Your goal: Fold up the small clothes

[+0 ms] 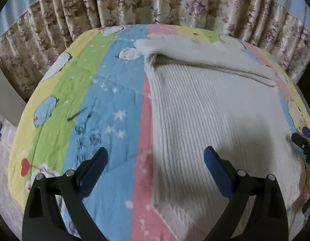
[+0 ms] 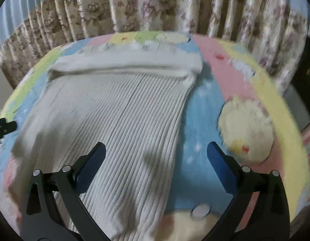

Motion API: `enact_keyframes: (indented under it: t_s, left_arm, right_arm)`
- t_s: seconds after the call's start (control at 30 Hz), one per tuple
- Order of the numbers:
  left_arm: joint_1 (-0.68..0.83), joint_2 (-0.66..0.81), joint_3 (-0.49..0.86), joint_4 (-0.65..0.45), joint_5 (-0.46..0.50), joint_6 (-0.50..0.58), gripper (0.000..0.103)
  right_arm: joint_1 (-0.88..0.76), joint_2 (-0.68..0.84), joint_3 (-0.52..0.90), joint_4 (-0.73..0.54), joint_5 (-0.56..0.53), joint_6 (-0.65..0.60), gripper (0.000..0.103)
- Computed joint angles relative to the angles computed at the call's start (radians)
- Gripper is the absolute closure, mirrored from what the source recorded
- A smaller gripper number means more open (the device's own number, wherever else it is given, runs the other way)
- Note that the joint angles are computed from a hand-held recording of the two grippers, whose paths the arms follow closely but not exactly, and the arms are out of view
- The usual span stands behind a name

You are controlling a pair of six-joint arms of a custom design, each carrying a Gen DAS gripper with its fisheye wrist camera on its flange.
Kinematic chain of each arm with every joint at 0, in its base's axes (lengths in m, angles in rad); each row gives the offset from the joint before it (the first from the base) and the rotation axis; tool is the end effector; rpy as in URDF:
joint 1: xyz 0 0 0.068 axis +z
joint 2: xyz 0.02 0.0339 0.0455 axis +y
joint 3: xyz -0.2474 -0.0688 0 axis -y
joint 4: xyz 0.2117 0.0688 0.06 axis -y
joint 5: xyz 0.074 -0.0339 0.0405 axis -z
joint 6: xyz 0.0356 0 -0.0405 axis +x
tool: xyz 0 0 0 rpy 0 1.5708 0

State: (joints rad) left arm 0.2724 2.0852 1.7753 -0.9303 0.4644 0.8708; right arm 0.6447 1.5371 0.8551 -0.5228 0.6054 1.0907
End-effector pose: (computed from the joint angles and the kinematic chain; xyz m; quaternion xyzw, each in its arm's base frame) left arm 0.3857 0.0912 0.2214 0.3191 0.9061 -0.1043 0.2575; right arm 0.2126 0.1345 0.1775 0.2605 0.9034 -0.0570 0.3359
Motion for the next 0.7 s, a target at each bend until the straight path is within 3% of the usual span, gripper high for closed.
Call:
enact_keyframes:
  t_s: [0.27,0.37,0.5,0.6,0.7]
  left_arm:
    - [0.031,-0.068,-0.168,0.075,-0.014,0.112,0.007]
    - [0.052,-0.124,-0.265,0.185,-0.023,0.112,0.007]
    - [0.086,-0.095,-0.218,0.134,-0.038,0.117,0.007]
    - [0.090,-0.086,-0.204,0.096,-0.071,0.140,0.007]
    - [0.092,-0.087,-0.204,0.061,-0.077,0.175,0.007]
  right_arm:
    - [0.176,-0.107,-0.094,-0.065,0.007,0.190,0.003]
    - [0.205,-0.102,-0.105,-0.054,0.001,0.205,0.004]
    - [0.227,-0.108,-0.129,0.019,-0.049,0.189,0.010]
    - [0.239,-0.095,-0.126,0.028,-0.073,0.204,0.025]
    - [0.229,-0.111,-0.161,0.083,-0.141,0.212,0.028]
